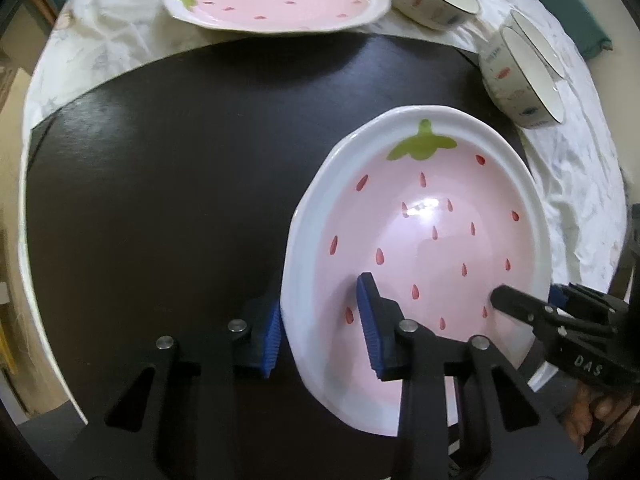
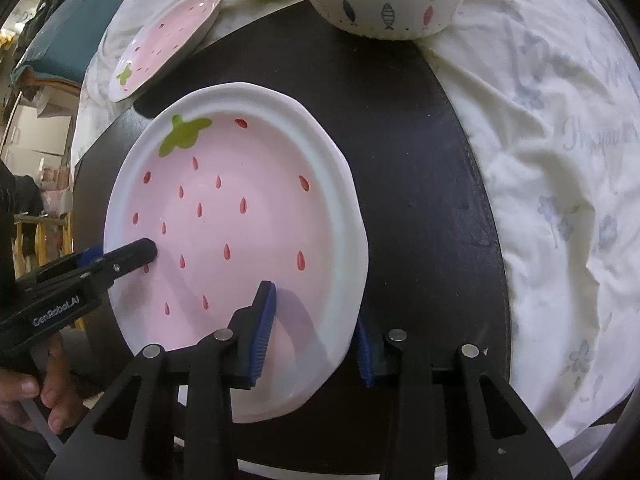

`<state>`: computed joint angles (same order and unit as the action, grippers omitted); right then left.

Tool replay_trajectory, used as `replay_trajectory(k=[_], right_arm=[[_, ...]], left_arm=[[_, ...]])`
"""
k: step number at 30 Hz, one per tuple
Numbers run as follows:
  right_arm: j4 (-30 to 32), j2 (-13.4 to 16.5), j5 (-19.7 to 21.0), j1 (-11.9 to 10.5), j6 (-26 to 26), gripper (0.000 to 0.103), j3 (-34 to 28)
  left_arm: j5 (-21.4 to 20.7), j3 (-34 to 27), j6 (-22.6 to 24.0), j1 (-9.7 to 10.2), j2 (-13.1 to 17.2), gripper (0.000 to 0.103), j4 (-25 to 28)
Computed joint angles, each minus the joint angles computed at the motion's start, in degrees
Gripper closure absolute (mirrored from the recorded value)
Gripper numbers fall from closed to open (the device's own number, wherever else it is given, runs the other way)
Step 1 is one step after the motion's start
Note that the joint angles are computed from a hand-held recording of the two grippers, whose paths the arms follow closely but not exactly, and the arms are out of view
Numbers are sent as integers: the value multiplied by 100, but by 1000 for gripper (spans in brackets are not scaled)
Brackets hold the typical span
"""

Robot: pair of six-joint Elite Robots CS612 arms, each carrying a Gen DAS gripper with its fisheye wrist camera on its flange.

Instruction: Organize plates and bowls

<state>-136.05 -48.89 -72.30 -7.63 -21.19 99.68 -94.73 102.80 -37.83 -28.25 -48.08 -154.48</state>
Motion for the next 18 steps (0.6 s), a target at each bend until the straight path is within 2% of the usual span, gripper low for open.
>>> replay_trajectory(k=[5,8,13,18], right_arm=[[58,6,-15,159,-174,64,-34],[30,19,-24,270,-257,64,-70],[118,119,5,421,-144,64,-233],[138,94,55,448,-305,64,-203]], left_arm=[[293,123,-168,122,-85,73,22],[314,272,-345,242,-128,73,-304],[378,424,-388,377,-181,73,-532],[426,430,-482,379,-234,73,-451]])
